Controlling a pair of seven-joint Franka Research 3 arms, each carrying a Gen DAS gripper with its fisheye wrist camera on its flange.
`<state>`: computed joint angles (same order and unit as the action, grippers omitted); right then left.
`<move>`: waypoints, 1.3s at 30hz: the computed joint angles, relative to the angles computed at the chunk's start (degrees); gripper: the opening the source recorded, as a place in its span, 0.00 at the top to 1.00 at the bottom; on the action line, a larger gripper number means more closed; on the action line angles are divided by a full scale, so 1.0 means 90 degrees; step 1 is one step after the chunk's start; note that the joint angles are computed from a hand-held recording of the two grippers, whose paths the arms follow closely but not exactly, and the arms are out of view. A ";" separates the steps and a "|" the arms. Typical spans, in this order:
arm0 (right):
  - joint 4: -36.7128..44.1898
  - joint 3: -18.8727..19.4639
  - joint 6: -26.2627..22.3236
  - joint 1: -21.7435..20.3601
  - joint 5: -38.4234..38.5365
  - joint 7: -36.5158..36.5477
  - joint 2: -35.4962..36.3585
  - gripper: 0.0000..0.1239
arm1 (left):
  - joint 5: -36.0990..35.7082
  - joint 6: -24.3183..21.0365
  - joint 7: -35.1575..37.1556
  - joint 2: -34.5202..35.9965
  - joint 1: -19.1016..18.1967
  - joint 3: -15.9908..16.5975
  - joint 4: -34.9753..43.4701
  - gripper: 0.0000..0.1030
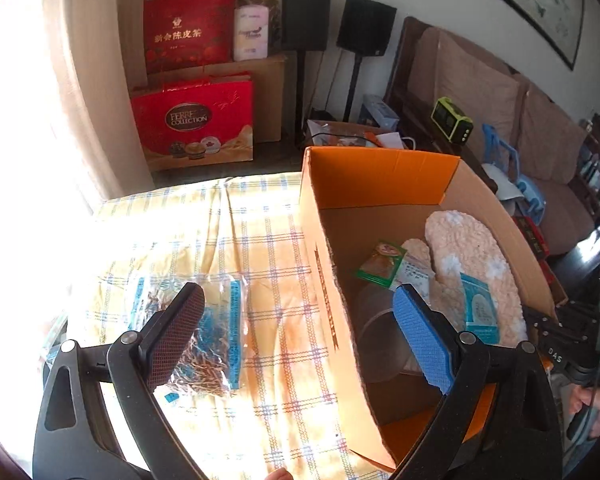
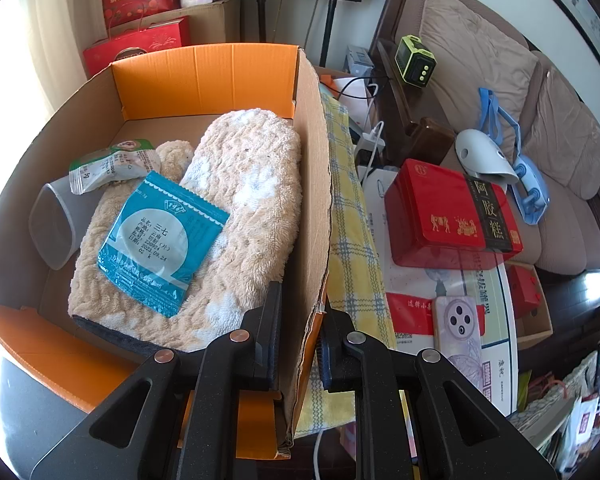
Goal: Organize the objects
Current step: 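Move the left tool to the clear bag of dried noodles and grasp it, then lift the clear noodle bag with the left tool over the box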
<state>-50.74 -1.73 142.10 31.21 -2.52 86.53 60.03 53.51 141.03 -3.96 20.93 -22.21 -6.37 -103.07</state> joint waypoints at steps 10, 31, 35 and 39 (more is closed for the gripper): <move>0.0003 0.0000 -0.0001 0.0000 0.0006 0.0002 0.0002 0.87 | -0.0227 0.0084 -0.0513 -0.0888 0.0599 -0.0039 -0.1524 0.08; -0.0051 -0.0017 -0.0015 0.0019 -0.0030 0.0055 -0.0035 0.87 | -0.0746 0.1591 -0.0693 -0.0504 0.1026 0.0180 -0.2327 0.32; -0.0084 -0.0019 -0.0003 0.0021 -0.0032 0.0065 -0.0055 0.87 | -0.0697 0.1840 -0.0780 -0.0489 0.1014 0.0253 -0.2322 0.49; -0.0080 -0.0014 -0.0015 0.0015 -0.0026 0.0073 -0.0054 0.87 | -0.0630 0.1851 -0.0844 -0.0510 0.0956 0.0302 -0.2284 0.72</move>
<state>-51.46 -1.86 141.96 31.34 -2.75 87.19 59.55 47.84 157.69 -11.55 16.34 -13.61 -3.65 -123.62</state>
